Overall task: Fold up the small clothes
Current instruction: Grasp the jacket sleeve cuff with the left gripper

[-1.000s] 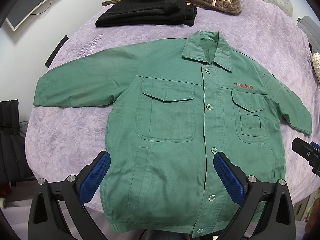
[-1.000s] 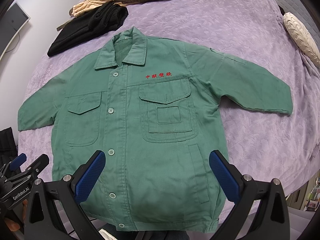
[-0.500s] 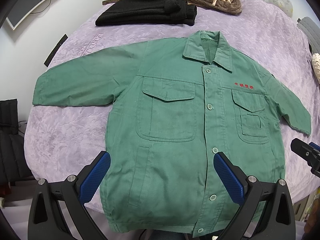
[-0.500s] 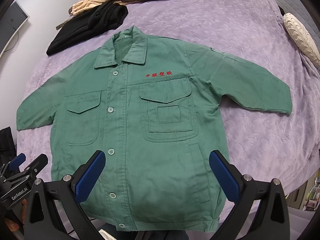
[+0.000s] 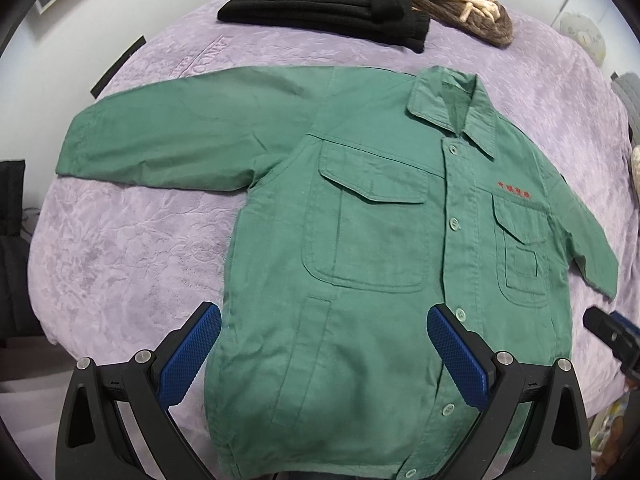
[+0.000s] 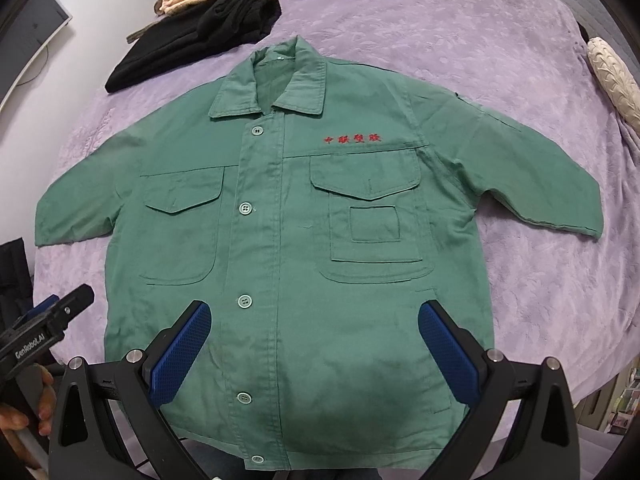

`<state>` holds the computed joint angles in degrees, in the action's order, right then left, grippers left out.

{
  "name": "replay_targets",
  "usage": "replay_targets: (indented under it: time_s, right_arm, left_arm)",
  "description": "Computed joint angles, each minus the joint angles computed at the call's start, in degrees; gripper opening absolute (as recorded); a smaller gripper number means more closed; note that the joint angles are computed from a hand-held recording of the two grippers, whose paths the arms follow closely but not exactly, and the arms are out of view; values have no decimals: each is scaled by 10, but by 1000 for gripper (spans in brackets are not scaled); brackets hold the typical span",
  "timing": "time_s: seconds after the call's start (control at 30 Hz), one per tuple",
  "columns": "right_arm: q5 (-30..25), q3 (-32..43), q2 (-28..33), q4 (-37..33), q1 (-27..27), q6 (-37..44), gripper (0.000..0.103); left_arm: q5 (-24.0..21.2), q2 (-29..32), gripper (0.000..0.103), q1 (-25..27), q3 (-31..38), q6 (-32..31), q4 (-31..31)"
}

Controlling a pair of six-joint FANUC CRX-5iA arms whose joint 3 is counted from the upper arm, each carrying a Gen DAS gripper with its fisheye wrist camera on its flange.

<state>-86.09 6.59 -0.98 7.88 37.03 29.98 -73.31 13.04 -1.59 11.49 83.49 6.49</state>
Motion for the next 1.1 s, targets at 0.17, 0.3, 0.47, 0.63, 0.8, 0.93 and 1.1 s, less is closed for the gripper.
replay_targets:
  time_s: [0.17, 0.3, 0.47, 0.63, 0.8, 0.93, 1.1]
  right_arm:
    - [4, 29, 44, -28, 9, 20, 103]
    - [21, 54, 85, -56, 15, 45, 103]
    - [41, 90, 137, -90, 22, 81, 103]
    - [58, 120, 178, -131, 21, 109, 103]
    - [66, 142, 207, -142, 23, 117, 103]
    - [67, 156, 223, -141, 24, 119, 103]
    - [71, 161, 227, -145, 20, 116, 103]
  left_arm:
    - [75, 12, 103, 60, -43, -19, 56]
    - [152, 34, 103, 110, -63, -23, 79]
    - [223, 82, 103, 176, -76, -17, 152]
    - [254, 147, 103, 207, -65, -73, 232]
    - [312, 182, 103, 215, -69, -157, 352]
    - [342, 206, 103, 222, -35, -148, 366]
    - [352, 221, 12, 235, 1, -99, 322]
